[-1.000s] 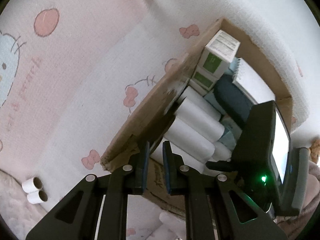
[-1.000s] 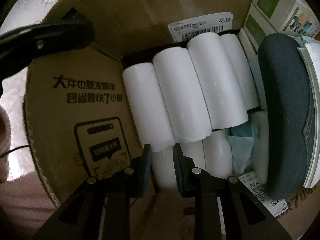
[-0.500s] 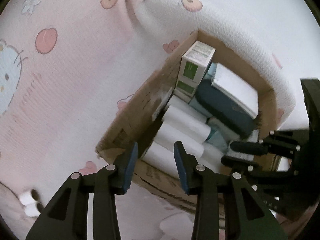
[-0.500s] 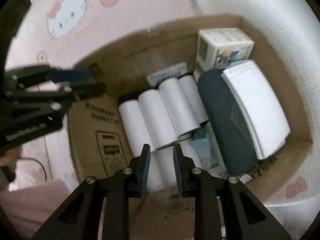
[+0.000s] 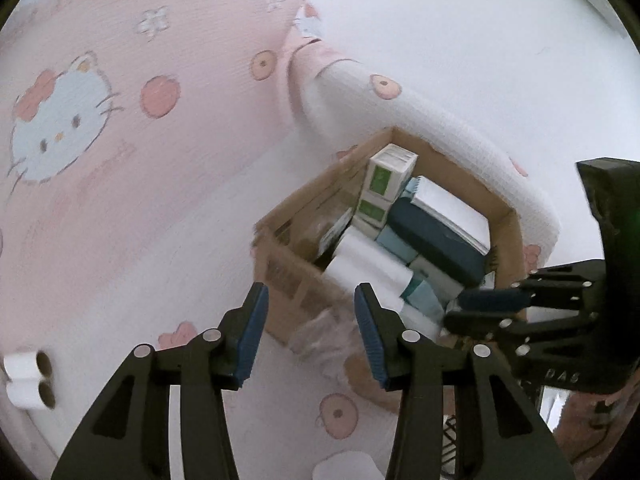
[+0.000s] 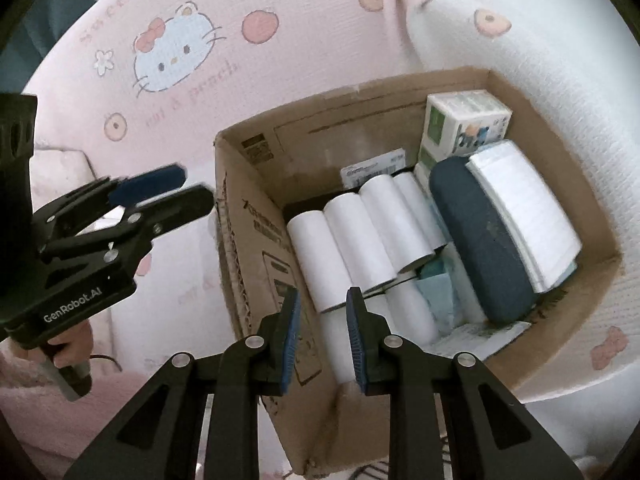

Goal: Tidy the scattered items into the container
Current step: 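Withdraw both open tools from the box back toward the remaining tubes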

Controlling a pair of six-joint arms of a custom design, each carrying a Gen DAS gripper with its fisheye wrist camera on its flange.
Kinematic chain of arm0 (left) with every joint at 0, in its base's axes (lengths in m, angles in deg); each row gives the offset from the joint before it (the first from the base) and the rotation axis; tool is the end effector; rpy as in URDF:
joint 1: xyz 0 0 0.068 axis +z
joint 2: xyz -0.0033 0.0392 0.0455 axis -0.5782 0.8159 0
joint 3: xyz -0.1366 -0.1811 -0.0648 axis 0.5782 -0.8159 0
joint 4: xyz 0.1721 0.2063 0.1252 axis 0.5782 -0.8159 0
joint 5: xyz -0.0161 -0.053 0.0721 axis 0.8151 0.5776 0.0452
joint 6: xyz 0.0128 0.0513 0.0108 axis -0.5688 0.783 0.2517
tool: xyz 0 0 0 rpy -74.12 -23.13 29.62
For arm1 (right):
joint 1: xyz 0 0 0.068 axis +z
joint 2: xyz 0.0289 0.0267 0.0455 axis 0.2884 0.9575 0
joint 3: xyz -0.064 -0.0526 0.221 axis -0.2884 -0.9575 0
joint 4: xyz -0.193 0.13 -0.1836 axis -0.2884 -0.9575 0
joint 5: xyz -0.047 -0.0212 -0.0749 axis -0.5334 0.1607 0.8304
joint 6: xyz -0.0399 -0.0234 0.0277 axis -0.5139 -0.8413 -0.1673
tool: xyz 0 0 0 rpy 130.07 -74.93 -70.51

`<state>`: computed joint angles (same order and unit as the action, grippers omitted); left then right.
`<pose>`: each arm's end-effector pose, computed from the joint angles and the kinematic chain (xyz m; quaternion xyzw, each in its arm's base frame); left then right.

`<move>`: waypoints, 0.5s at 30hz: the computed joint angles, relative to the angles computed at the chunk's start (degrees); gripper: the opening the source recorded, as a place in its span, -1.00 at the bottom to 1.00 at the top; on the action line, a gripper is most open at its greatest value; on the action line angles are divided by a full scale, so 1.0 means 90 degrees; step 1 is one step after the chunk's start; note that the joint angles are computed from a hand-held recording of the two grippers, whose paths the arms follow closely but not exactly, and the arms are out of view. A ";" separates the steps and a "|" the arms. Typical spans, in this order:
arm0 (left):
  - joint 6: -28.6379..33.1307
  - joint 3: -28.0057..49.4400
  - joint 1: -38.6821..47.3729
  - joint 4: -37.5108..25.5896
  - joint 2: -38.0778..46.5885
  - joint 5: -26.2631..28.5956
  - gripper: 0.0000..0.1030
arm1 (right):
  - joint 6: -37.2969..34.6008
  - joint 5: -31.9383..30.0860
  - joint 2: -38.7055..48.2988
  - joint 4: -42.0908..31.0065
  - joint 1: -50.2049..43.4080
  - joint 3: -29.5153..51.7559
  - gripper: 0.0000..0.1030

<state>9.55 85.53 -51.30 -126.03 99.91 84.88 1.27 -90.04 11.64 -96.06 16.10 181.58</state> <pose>0.3341 -0.1018 0.3135 0.0642 0.9281 -0.1606 0.3298 0.3033 0.0072 0.3784 -0.3744 0.9022 0.0831 0.1974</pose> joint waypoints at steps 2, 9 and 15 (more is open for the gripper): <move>-0.0025 -0.0195 0.0158 0.0029 -0.0187 0.0159 -0.05 | -0.0061 0.0045 -0.0223 0.0177 0.0031 -0.0224 -0.62; -0.0140 -0.0995 0.0746 0.0101 -0.0868 0.0437 -0.05 | 0.0075 0.0102 -0.1084 0.1046 0.0470 -0.1323 -0.62; -0.0210 -0.1835 0.1366 0.0179 -0.1644 0.0574 -0.05 | 0.0200 0.0808 -0.2029 0.2191 0.1214 -0.2381 -0.62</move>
<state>7.66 69.01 -39.01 -124.41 85.12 90.04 3.07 -82.77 -6.62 -76.34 27.03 160.15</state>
